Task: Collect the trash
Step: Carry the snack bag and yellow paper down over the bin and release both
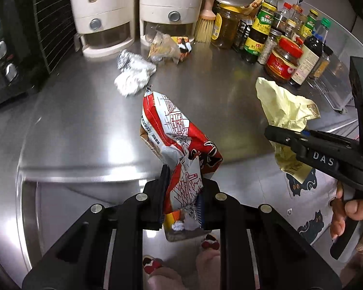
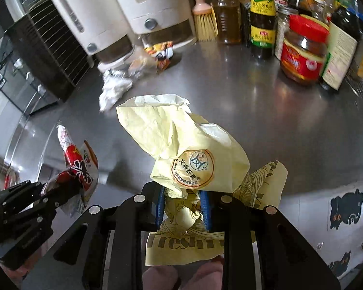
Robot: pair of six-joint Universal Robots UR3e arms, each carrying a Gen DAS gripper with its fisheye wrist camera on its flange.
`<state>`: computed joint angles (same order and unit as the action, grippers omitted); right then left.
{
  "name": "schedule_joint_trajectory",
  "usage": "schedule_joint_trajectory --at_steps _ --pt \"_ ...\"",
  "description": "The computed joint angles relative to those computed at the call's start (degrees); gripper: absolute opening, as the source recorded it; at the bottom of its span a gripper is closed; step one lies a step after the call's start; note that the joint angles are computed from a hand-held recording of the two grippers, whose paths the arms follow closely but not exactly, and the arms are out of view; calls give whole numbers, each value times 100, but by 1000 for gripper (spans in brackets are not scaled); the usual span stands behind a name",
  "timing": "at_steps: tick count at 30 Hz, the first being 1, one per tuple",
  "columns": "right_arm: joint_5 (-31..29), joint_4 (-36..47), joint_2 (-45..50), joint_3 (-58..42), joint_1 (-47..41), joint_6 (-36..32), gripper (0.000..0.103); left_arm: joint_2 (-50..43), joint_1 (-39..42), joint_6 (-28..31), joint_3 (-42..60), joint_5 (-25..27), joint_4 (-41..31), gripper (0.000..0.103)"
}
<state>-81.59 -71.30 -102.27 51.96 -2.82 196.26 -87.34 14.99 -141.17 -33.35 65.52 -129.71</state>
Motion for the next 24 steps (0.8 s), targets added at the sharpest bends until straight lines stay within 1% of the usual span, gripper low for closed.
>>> schedule_joint_trajectory --at_steps 4,7,9,11,14,16,19,24 --pt "-124 153 -393 345 417 362 26 698 711 706 -529 -125 -520 19" --pt "-199 178 -731 776 808 675 26 1325 1447 1520 -1067 -209 -1095 19" --pt "-239 107 -963 1243 1097 915 26 1691 1782 1923 -1471 -176 -1324 19" --pt "-178 43 -1161 1658 1188 1051 26 2067 2073 2253 -1962 -77 -1463 19" --pt "-99 -109 -1476 2404 1307 1243 26 2544 2298 2534 -2704 77 -1438 19" --pt "-64 -233 -1629 2851 1345 1284 26 2789 2272 2524 -3203 168 -1242 19" --pt "-4 -485 -1803 3464 1345 1294 26 3073 2065 2294 -3973 297 -841 19" --pt "152 -1012 -1972 4466 1200 1318 26 3359 1238 1494 -5467 582 521 19"
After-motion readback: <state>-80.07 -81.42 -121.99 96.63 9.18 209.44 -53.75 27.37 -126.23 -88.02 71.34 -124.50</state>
